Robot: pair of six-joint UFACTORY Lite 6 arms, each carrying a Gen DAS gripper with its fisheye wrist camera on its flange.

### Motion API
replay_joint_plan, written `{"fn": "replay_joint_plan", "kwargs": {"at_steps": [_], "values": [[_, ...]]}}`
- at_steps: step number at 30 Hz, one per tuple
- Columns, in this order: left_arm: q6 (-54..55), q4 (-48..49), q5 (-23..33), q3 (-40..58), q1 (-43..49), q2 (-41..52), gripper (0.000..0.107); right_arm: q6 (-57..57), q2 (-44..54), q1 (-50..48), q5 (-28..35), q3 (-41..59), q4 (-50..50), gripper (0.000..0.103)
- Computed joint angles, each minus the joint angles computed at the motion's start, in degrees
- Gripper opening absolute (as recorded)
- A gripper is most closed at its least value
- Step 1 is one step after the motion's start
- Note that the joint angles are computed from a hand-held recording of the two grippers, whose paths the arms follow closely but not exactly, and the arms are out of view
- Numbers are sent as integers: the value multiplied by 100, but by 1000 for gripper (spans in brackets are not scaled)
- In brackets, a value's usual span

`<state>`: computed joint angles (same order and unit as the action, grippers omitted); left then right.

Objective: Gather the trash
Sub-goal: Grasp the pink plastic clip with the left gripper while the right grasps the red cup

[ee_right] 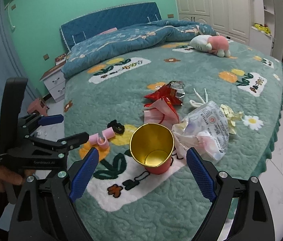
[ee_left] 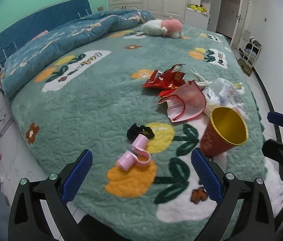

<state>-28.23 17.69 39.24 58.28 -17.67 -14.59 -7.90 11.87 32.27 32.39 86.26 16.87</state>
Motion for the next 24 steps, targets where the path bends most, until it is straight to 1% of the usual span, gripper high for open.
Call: {"fn": "replay_joint_plan", "kwargs": {"at_steps": [5, 8, 15, 16, 17, 18, 19, 21, 23, 24], "values": [[1062, -785, -436, 47, 604, 568, 97, 73, 406, 11, 28, 239, -42, 88], [1826, -1601, -630, 27, 931, 898, 97, 74, 636, 11, 43, 384, -4, 88], [2095, -1940, -951, 17, 1071, 1519, 97, 16, 924, -17, 79, 520, 53, 88], [2148, -1965, -978, 18, 1080, 1563, 96, 13, 946, -11, 81, 520, 37, 88], [2287, -2077, -1023, -15, 1105, 1611, 92, 0, 969, -17, 87, 527, 39, 88], [2477, -2260, -1008, 0, 1149, 1679, 80, 6, 998, -20, 93, 547, 43, 88], [2598, -2394, -985, -16, 1183, 1734, 72, -7, 1026, -25, 99, 570, 72, 88], [2430, -2232, -1094, -145, 1167, 1672, 68, -22, 1096, -23, 79, 600, 105, 88], [2202, -1976, -1052, -150, 1146, 1624, 57, -35, 1178, -14, 57, 621, 106, 88], [2256, -2033, -1037, -146, 1174, 1597, 57, -4, 1231, -4, 68, 652, 72, 88]]}}
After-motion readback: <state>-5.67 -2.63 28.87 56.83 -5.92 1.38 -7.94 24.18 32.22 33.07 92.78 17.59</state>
